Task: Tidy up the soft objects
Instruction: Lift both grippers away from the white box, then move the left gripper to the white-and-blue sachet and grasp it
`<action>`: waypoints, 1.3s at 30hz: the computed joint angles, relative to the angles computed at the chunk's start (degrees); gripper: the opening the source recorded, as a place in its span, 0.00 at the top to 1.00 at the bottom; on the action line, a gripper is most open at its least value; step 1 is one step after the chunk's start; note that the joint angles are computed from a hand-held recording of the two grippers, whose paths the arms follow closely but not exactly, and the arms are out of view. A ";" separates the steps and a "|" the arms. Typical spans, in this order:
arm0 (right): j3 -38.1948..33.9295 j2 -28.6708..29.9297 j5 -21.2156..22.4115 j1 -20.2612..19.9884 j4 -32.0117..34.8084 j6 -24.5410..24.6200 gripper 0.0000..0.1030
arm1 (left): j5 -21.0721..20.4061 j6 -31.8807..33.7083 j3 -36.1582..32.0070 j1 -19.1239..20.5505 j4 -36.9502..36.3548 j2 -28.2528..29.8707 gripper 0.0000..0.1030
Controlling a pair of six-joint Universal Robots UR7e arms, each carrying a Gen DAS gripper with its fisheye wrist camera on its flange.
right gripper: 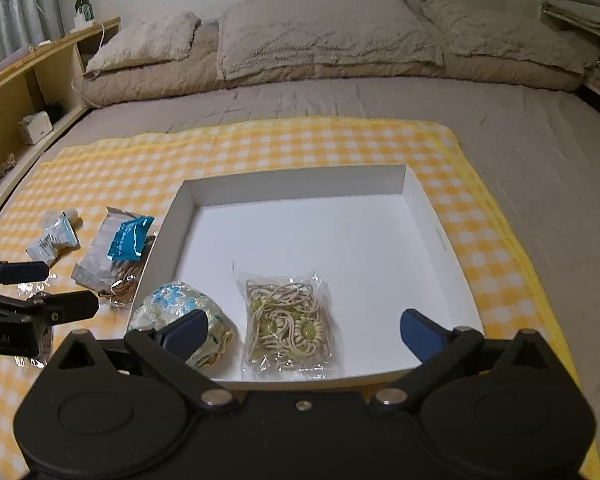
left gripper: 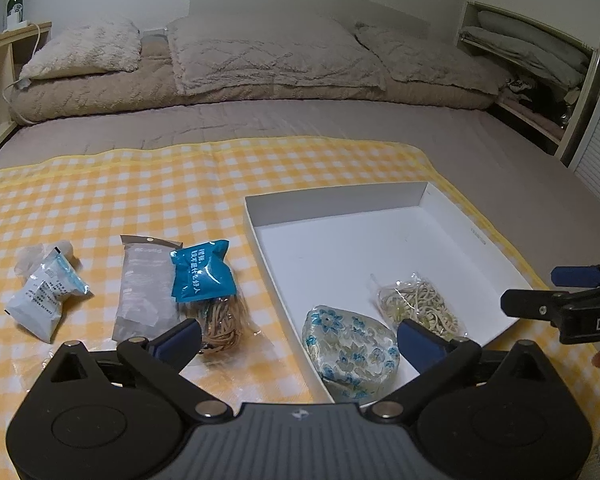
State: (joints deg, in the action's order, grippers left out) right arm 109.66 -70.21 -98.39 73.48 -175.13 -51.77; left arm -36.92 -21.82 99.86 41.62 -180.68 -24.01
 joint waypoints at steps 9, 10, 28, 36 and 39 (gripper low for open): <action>1.57 -0.06 5.00 -0.92 -4.95 -0.02 0.00 | 3.41 -1.48 3.43 -0.43 -1.67 -2.43 0.00; 1.67 0.16 5.44 -0.93 -5.73 -0.16 0.00 | 4.06 -1.70 4.00 -0.42 -2.05 -2.93 0.00; 2.00 4.77 10.05 3.07 -8.47 -1.12 0.00 | 17.78 6.21 8.55 1.95 -10.21 -8.64 0.00; 2.33 7.88 11.17 5.92 -7.07 -2.10 0.00 | 20.66 18.44 7.61 4.75 -17.37 -8.32 0.00; 2.48 8.83 11.87 6.95 -5.62 -2.89 0.00 | 20.49 21.31 7.55 6.18 -17.76 -8.62 0.00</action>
